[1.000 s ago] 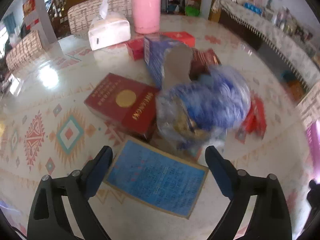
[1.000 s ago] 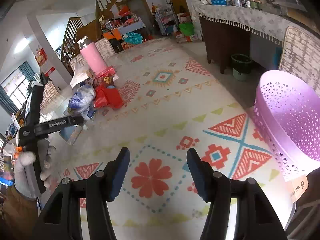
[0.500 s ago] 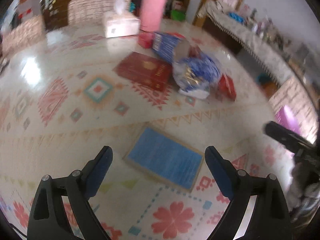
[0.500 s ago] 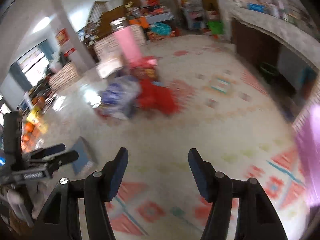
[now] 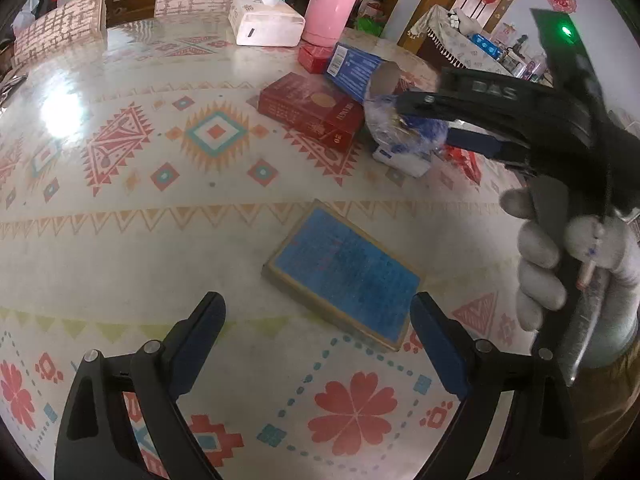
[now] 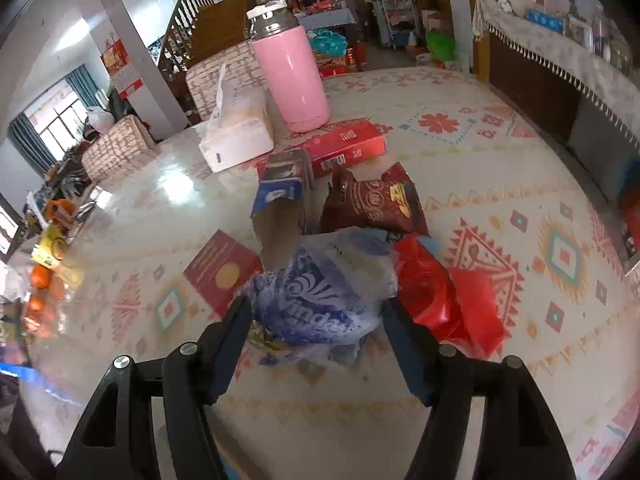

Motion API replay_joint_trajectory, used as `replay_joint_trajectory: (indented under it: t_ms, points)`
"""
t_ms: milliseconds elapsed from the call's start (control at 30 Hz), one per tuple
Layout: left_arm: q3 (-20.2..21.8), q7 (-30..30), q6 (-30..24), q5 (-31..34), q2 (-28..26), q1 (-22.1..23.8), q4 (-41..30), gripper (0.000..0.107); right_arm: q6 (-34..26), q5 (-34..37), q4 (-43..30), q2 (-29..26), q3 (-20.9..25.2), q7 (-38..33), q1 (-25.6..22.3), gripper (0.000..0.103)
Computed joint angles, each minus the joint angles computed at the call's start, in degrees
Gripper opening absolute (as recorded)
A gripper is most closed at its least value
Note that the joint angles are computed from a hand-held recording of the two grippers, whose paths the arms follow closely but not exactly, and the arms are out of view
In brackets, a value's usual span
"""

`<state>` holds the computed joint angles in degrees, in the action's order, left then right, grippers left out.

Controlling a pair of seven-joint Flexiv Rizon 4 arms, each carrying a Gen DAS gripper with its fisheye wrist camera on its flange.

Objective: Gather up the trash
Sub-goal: 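Grasp the blue-white plastic bag with right tool while left tool grasps the blue card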

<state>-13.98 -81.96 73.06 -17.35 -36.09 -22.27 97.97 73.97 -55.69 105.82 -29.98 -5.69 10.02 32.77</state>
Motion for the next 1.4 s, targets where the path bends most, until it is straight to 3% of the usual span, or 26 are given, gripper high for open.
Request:
replay_joint_trajectory:
  t_ms: [133,167,233,367,533,600,667,733,800,867,900,967,1067,1133,1167,1233,1333,1367,1400]
  points:
    - [-0.56,-0.13,-0.28,-0.67,-0.06,0.37,-0.05,0.093,-3.71,2.72,-1.22,-0.32,2.06,-5.46,-0.18,0.046]
    - [-0.24,-0.39,-0.17,-0.52,-0.08,0.14,-0.16,0.093,-3.55,2.78,-0.78,0.04,2.19,-5.94,-0.28,0.045]
    - [0.67,-1.35,-0.32,-0.07,-0.41,-0.56,-0.86,0.093,0.29,1.14,1.1,0.95,1.35,-4.64,-0.51,0.015]
    - [3.53,-4.78,-2.34,1.92,-1.52,-2.95,-3.85,0.093,1.76,-2.57,4.76,3.67,-0.03,-1.15,0.0,0.006]
    - [11.01,-12.57,-9.29,9.68,-4.22,-9.16,-12.11,0.093,4.32,-11.95,10.41,7.75,-0.74,7.7,-1.56,0.009]
    - [10.78,-14.2,-9.82,11.3,-4.7,-9.39,-13.29,0.093,6.69,-17.11,12.36,9.13,-1.11,13.46,-2.87,0.009]
    - [10.73,-15.78,-9.89,12.52,-4.82,-9.58,-13.69,0.093,9.25,-23.71,13.8,10.35,-1.56,20.36,-4.34,0.015]
    - [10.96,-17.39,-8.48,13.73,-4.56,-9.77,-13.04,0.088,11.7,-32.19,14.23,11.23,-1.79,28.27,-6.29,0.052]
    - [10.74,-18.31,-5.79,14.5,-3.3,-9.3,-10.78,0.061,11.44,-37.87,14.18,12.0,-0.78,33.51,-7.92,0.07]
    - [7.21,-16.38,-4.39,11.85,-2.02,-5.97,-8.09,0.044,10.21,-40.39,14.37,12.63,0.61,35.07,-9.09,0.071]
    - [6.21,-15.82,-3.86,10.66,-1.46,-4.79,-6.97,0.022,9.78,-39.68,14.47,12.6,1.35,34.17,-9.48,0.072]
    - [5.75,-14.95,-3.67,9.82,-0.97,-3.83,-6.13,0.016,9.81,-39.34,13.9,11.81,2.66,33.94,-10.71,0.073]
    - [1.48,-10.79,-1.72,5.92,-0.6,-0.43,-3.67,0.018,9.32,-36.39,12.44,9.62,4.83,31.8,-11.85,0.073]
    - [-0.78,-8.72,-0.58,3.15,-0.56,1.14,-2.44,0.051,8.52,-31.86,11.38,7.67,6.73,28.56,-12.33,0.073]
    - [-2.11,-7.76,0.49,1.58,-0.52,1.97,-1.66,0.077,8.34,-29.89,10.86,6.69,7.53,27.36,-12.58,0.073]
    - [-3.35,-6.74,4.27,-0.39,-0.42,2.54,-0.16,0.08,6.83,-23.09,9.76,4.79,8.7,22.63,-11.72,0.073]
    - [-2.69,-6.73,2.53,-1.41,-0.4,1.99,-0.59,0.08,1.14,-13.87,7.87,3.24,9.67,13.8,-8.96,0.071]
    - [-3.09,-6.6,1.78,-2.17,-0.49,2.15,-0.56,0.08,-1.41,-10.98,7.29,2.92,10.03,11.17,-8.03,0.066]
    - [-3.47,-6.31,0.72,-2.83,-0.62,2.32,-0.61,0.08,-2.64,-9.19,7.05,2.82,9.95,9.67,-7.32,0.053]
